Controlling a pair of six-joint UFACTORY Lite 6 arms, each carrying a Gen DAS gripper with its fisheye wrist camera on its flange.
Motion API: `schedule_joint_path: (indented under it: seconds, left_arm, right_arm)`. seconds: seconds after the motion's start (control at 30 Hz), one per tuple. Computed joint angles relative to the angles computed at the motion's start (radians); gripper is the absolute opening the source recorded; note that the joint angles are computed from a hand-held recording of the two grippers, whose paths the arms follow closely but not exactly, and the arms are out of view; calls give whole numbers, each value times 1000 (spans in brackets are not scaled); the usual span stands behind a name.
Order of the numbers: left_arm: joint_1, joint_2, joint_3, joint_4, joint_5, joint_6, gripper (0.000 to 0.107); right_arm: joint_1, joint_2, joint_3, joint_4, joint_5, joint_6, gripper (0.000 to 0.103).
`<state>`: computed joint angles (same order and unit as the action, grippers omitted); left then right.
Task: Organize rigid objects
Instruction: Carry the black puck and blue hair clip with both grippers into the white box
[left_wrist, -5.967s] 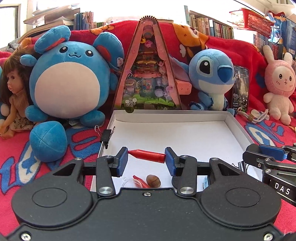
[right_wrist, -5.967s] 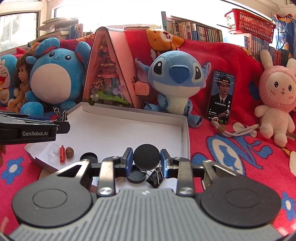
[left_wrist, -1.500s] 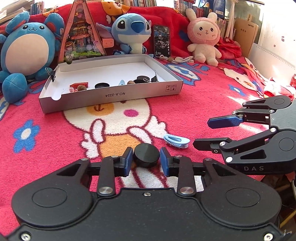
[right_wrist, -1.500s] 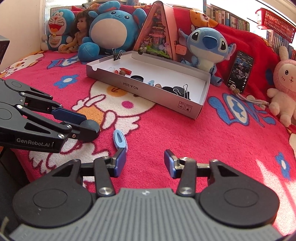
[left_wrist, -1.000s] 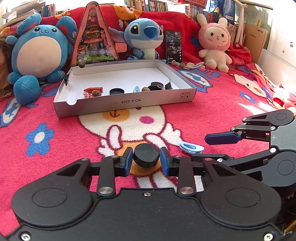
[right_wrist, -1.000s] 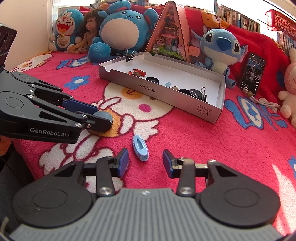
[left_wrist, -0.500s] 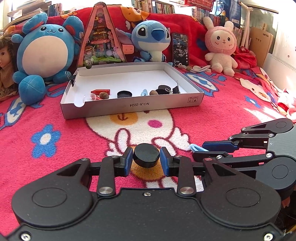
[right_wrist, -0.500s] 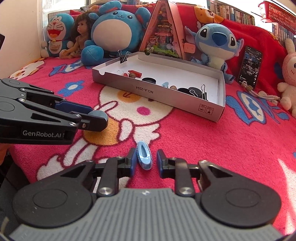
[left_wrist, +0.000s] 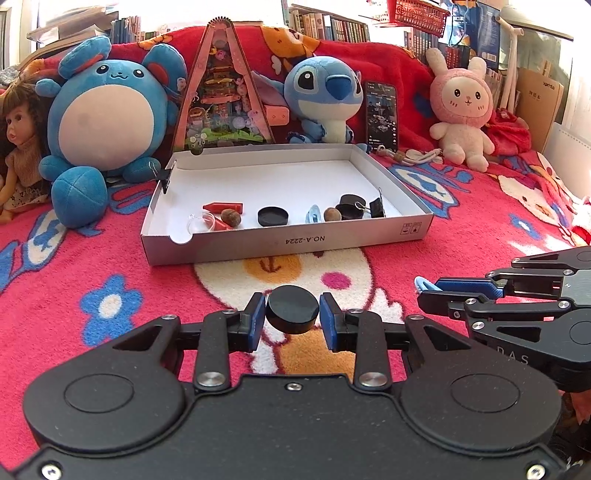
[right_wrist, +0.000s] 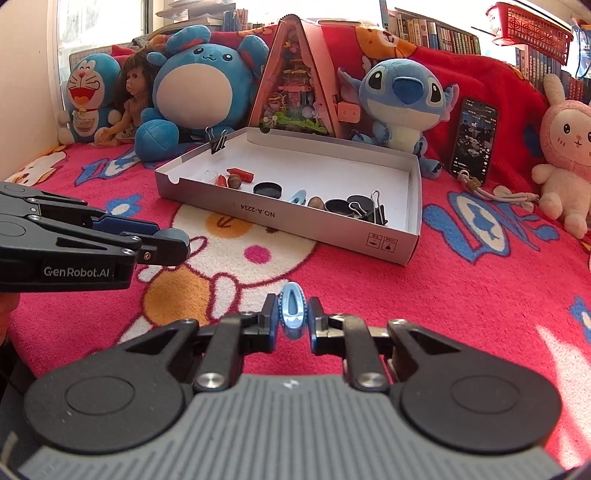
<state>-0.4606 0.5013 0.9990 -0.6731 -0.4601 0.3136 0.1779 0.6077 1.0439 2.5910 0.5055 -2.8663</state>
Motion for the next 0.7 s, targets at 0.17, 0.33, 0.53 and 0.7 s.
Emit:
schedule_joint_path:
  seconds: [0.17,0.33,0.53,0.7]
  left_arm:
    - [33,21,64,-33,4,50,30]
    - [68,58,149,-72,22,104,30]
    - [95,121,251,-104,40,143,30]
    - [112,188,344,-110,48,156,30]
  right_arm:
    - [3,24,63,25,-30,23,20]
    - [5,48,127,42,-55,32,20]
    - [0,85,220,14,-90,89,20]
    - [-2,135,327,-31,-134,158,20]
